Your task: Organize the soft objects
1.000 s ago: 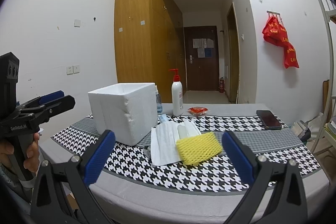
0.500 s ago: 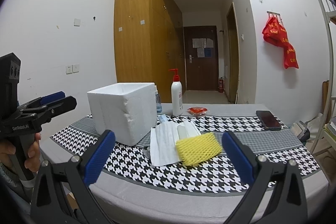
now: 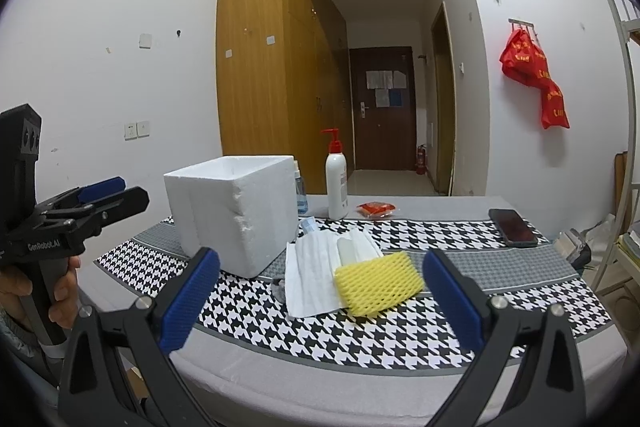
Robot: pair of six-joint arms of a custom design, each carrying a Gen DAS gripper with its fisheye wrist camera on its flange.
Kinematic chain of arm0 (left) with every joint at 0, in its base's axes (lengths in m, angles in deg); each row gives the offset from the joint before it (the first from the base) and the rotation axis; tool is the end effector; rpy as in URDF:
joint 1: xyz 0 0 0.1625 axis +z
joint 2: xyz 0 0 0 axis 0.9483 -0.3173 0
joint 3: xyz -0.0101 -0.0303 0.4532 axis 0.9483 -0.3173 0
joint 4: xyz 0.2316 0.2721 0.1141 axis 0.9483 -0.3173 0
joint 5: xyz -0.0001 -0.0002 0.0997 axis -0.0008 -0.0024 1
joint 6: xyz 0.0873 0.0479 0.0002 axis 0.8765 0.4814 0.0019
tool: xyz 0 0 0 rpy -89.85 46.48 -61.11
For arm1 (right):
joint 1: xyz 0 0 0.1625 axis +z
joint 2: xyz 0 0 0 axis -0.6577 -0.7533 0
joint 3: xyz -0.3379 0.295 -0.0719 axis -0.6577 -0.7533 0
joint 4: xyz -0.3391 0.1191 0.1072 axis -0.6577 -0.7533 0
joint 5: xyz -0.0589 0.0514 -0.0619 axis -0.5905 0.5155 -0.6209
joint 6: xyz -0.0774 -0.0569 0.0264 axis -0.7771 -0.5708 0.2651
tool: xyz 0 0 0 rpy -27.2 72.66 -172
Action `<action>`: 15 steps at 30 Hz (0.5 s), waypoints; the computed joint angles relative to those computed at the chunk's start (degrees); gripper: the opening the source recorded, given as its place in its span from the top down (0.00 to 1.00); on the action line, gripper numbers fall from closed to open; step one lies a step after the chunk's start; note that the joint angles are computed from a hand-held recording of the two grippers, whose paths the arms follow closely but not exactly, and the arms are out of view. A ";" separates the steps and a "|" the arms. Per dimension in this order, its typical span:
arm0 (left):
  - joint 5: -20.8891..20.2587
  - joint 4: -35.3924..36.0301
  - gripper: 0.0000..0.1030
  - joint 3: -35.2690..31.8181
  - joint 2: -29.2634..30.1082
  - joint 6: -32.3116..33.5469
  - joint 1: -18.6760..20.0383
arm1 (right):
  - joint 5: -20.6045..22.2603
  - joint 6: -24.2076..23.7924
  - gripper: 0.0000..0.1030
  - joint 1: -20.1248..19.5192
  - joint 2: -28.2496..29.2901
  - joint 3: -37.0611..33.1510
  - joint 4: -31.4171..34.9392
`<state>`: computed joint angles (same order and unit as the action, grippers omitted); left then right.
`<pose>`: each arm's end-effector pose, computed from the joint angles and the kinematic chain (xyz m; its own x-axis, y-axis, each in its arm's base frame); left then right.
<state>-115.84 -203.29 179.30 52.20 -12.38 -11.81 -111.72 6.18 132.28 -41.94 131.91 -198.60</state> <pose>-0.1683 -0.6240 0.1283 -0.6667 0.3885 -0.6360 0.7389 0.2326 -0.6325 0.1423 -0.6137 0.1353 -0.7381 -0.2174 0.6387 -0.6745 0.2589 -0.6913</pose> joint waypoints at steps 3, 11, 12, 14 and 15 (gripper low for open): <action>0.03 0.70 0.01 -0.39 -0.01 -0.08 0.16 | -0.33 0.07 0.00 0.07 0.04 -0.15 0.07; 0.00 2.05 0.01 -1.19 0.04 0.05 0.44 | -0.73 0.13 0.00 0.26 0.07 -0.71 0.60; -0.12 2.37 0.01 -1.39 0.06 0.00 0.52 | -0.87 0.23 0.00 0.27 0.07 -0.89 0.81; -0.11 3.08 0.01 -1.86 0.14 0.04 0.66 | -1.31 0.65 0.00 0.25 0.06 -1.37 1.50; -0.02 3.39 0.01 -2.09 0.17 0.06 0.69 | -1.62 0.87 0.00 0.25 0.07 -1.70 2.01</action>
